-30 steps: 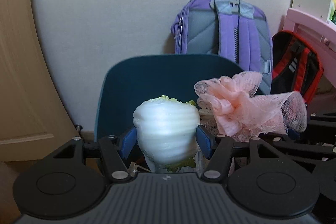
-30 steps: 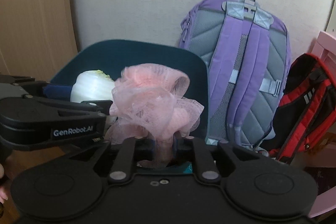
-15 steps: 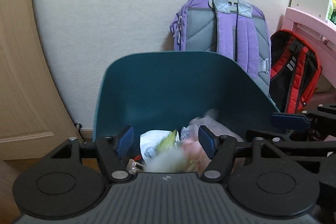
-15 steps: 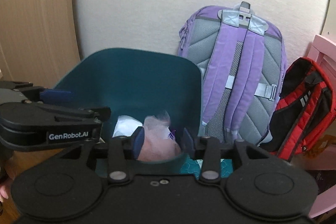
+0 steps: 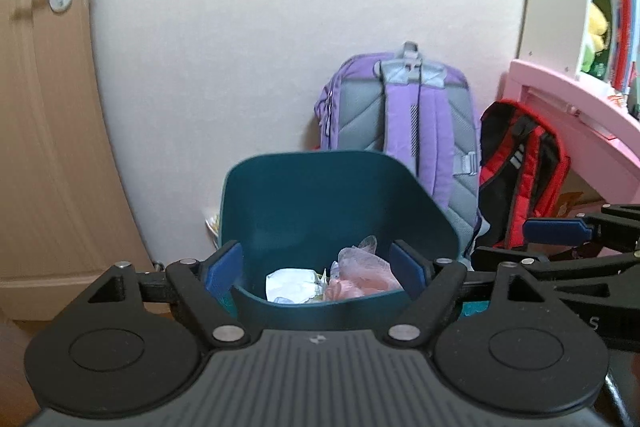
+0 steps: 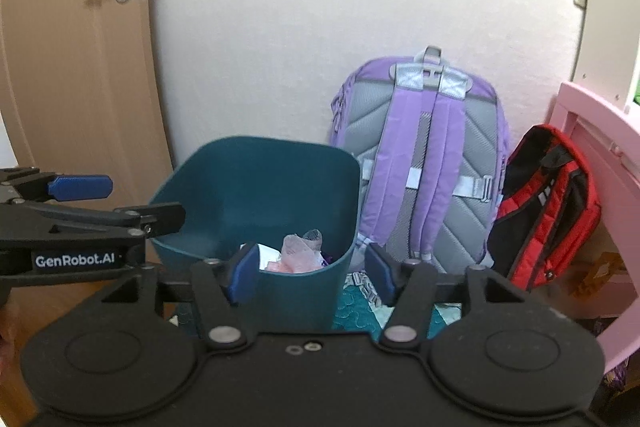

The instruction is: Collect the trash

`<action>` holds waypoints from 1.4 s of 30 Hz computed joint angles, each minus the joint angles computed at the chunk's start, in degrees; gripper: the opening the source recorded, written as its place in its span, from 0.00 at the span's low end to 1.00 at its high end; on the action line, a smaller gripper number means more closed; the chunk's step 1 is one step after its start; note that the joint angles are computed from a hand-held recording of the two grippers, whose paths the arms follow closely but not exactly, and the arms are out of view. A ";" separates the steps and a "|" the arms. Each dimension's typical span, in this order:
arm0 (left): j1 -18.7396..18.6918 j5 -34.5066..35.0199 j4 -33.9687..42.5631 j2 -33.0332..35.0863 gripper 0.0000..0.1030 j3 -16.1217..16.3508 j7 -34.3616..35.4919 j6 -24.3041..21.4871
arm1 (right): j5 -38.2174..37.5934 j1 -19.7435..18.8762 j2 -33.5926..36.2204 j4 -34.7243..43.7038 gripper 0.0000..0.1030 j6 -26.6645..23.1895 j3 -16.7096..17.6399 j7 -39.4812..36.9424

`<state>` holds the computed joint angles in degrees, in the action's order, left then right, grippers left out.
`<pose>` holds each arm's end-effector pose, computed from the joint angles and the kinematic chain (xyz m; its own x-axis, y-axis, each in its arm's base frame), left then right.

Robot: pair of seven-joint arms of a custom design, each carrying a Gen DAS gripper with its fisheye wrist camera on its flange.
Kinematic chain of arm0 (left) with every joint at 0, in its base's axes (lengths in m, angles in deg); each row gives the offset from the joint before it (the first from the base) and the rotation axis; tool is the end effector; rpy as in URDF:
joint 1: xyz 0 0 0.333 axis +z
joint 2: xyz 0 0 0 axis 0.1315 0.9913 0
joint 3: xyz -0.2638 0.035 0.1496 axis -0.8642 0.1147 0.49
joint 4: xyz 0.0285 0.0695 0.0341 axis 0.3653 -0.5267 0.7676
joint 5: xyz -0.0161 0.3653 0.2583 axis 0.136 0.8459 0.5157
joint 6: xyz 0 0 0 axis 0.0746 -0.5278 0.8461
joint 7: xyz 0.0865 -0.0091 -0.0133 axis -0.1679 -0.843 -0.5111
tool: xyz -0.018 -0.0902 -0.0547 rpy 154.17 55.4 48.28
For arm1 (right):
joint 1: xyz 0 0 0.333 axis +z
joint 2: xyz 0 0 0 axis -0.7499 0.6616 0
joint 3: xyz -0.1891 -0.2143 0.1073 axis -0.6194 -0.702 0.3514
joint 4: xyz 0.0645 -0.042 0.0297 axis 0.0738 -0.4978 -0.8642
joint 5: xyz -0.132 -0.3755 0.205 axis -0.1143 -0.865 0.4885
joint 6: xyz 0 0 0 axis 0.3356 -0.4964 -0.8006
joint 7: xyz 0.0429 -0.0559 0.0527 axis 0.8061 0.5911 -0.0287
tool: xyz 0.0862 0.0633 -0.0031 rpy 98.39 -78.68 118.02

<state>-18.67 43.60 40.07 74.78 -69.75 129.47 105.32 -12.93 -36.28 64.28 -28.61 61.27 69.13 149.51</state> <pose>0.5083 -0.2725 0.9638 -0.0634 -0.9976 0.0295 -0.5398 0.0095 -0.8418 0.4907 0.1276 0.9805 0.3104 -0.9498 0.0388 -0.4953 -0.1965 -0.8462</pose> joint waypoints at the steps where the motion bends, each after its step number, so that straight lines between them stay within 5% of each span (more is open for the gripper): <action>1: -0.30 0.29 -0.58 -0.74 0.78 -0.09 -0.24 0.20 | 0.42 -0.06 -1.07 -0.97 0.60 0.35 -0.14 -0.14; 16: 3.11 4.17 -17.35 -16.82 0.81 -8.17 -6.72 4.76 | 7.14 1.51 -15.51 -14.22 0.84 5.73 -3.07 -0.99; 25: 9.04 2.01 -27.88 -26.22 0.97 -12.06 -9.91 9.62 | 9.09 3.29 -22.31 -21.27 0.98 9.04 -4.67 -1.41; 42: 16.92 -3.96 -35.78 -34.77 0.99 -16.64 -9.87 11.54 | 7.63 5.86 -28.93 -27.71 1.00 12.04 -5.00 -1.71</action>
